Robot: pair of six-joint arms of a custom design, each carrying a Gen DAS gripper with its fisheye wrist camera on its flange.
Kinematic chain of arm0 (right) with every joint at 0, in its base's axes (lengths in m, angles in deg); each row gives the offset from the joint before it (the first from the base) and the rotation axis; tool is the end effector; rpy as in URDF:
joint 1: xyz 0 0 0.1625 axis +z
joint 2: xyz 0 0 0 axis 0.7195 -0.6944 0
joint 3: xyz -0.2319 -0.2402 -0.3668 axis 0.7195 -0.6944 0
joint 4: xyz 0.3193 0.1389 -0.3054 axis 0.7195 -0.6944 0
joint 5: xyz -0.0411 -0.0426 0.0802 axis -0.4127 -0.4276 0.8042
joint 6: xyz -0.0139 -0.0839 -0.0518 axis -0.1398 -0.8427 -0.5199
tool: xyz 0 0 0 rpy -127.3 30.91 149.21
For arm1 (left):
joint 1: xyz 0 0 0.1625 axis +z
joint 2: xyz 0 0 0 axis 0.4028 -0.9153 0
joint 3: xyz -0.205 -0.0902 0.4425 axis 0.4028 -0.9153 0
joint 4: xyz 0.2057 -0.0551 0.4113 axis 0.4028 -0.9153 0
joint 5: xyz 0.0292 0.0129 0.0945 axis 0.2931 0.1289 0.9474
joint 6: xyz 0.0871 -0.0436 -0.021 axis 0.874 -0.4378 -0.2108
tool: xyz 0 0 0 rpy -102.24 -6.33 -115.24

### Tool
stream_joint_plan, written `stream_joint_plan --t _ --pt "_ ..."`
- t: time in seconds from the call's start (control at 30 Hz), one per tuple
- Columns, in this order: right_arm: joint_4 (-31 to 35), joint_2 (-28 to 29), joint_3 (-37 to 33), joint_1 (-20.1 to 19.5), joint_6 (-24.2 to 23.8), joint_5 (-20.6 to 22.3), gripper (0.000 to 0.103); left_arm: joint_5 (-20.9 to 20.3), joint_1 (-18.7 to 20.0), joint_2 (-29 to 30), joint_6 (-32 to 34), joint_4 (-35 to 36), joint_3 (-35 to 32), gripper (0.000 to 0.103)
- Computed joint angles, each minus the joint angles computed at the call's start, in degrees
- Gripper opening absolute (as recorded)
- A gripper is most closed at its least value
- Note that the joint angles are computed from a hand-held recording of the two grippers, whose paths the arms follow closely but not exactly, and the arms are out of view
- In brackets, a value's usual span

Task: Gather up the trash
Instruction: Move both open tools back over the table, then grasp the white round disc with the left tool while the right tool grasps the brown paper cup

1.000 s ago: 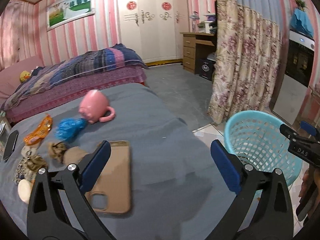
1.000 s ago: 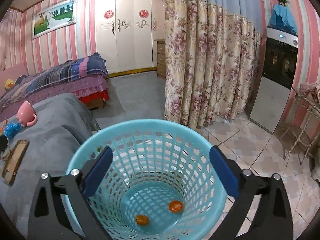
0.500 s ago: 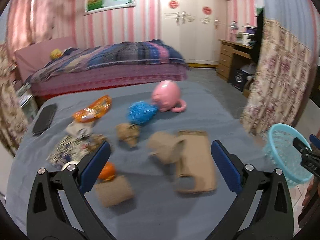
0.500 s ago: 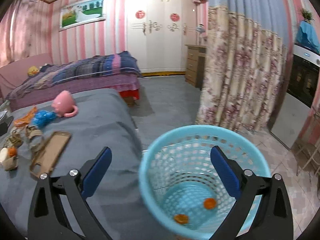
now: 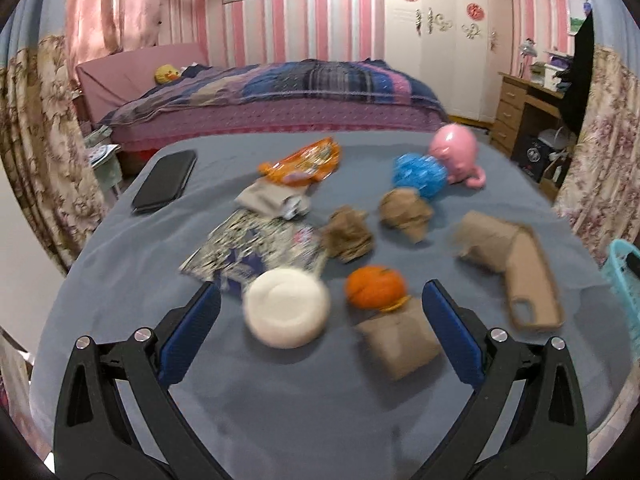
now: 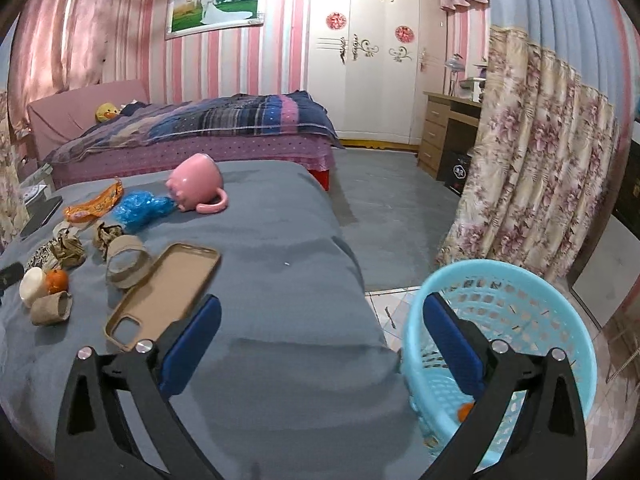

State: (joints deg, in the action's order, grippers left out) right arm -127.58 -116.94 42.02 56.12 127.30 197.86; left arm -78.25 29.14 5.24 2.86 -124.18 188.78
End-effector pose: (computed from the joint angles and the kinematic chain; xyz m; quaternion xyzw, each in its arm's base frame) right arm 0.1494 -0.4067 0.1231 0.0675 -0.7602 0.4903 0.4209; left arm -0.0960 -0.4795 0.1592 0.2064 0.8320 -0.3859 0.3409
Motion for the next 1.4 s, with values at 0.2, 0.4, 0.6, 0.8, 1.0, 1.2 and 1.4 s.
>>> stream_joint_plan --t 0.2,0.4,0.6,0.8,1.0,1.2,1.4 --pt "4.56 1.87 -2.31 -0.54 4.08 -2.69 0.099 -1.50 3.88 -1.37 -1.42 4.53 -0.02 0.097" --pt "9.29 5.71 -6.33 0.27 5.00 1.37 0.099 -3.74 5.42 -1.84 -3.16 7.77 -1.22 0.097" --pt "8.26 6.43 -6.54 0.87 2.13 -0.94 0.099 -3.75 7.88 -3.08 -4.50 10.70 -3.12 0.097" --pt "13.10 8.96 -10.35 1.73 2.79 -4.40 0.099 -3.74 7.56 -1.89 -1.97 12.12 -4.09 0.093" --pt "17.62 13.93 -16.09 3.01 1.49 -6.13 0.099 -3.97 7.59 -0.95 -1.58 15.83 -5.44 0.061" --pt "23.62 18.83 -22.24 3.01 2.23 -6.35 0.096 -3.35 7.27 -1.95 -1.38 13.41 -4.36 0.061" --pt "31.99 21.66 -26.89 1.56 7.54 -7.85 0.070 -2.07 7.33 -3.81 0.63 11.00 -3.87 0.061"
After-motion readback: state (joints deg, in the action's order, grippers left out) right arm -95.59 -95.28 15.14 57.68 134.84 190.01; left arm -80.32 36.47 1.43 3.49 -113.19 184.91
